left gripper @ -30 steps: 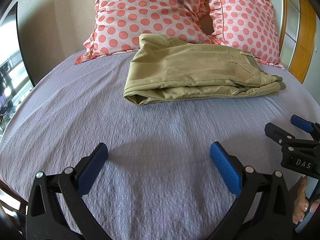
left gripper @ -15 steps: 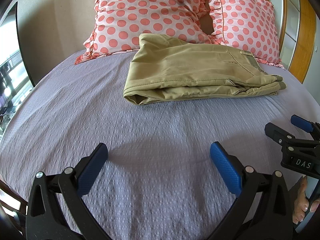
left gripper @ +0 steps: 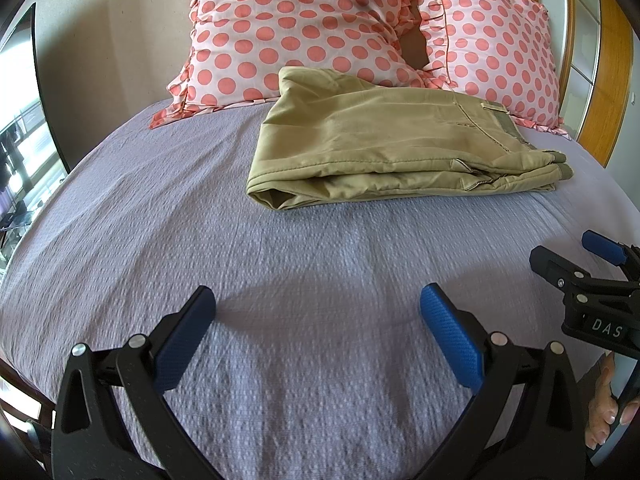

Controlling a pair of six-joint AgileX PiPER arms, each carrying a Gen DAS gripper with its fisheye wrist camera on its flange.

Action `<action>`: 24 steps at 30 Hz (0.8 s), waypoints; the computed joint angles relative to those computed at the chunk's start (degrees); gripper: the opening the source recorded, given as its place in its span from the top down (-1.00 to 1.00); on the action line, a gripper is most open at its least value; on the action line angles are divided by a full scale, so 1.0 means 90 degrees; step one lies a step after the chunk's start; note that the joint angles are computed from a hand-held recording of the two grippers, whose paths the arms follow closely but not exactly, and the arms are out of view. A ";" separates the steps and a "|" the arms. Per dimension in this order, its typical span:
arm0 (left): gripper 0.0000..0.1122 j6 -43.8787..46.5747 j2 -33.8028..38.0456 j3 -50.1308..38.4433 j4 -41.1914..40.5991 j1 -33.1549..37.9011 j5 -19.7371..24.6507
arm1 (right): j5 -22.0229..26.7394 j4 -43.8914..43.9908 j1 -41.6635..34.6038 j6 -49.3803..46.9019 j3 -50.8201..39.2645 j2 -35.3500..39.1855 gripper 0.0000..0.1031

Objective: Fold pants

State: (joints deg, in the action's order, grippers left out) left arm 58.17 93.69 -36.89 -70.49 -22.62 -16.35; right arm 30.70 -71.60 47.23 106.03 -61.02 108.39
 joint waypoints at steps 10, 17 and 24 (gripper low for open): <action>-0.81 -0.0006 -0.0003 0.0001 0.0006 -0.0004 -0.0004 | -0.0005 0.0009 -0.0006 -0.0019 0.0000 -0.0007 -0.97; -0.81 0.0020 -0.0003 -0.0002 -0.0018 0.0000 0.0003 | -0.0015 0.0002 -0.0010 -0.0018 0.0012 -0.0013 -0.97; -0.81 0.0047 0.0002 -0.0008 -0.0035 0.0012 0.0021 | -0.0017 -0.0002 -0.0007 -0.0013 0.0022 -0.0018 -0.97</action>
State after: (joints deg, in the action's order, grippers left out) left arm 58.59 93.71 -36.96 -70.80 -22.51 -16.16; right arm 30.55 -71.62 47.17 105.91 -60.83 108.23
